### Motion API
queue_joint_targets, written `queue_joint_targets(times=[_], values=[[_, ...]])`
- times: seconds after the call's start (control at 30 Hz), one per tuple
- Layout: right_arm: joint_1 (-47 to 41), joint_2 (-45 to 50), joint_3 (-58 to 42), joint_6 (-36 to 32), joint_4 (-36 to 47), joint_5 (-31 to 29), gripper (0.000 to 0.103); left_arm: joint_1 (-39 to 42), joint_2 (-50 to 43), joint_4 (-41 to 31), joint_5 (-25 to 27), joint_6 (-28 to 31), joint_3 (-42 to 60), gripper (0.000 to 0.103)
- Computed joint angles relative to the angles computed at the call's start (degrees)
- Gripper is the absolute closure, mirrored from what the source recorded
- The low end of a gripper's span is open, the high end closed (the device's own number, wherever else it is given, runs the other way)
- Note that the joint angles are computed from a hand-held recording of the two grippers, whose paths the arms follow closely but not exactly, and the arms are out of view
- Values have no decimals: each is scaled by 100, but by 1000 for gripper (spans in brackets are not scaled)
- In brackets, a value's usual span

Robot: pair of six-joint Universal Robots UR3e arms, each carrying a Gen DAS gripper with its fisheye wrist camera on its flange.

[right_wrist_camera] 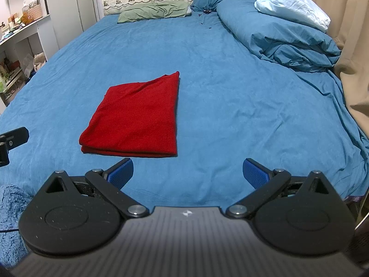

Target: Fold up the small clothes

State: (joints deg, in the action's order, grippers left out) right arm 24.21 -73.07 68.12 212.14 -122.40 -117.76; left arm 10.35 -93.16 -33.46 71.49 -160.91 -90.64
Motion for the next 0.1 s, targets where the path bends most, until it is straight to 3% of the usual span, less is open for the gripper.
queue_joint_targets(times=[0.1], values=[[44,63,-72,73,44,-42,0,13,-6,61,-13,-9,-32,0]])
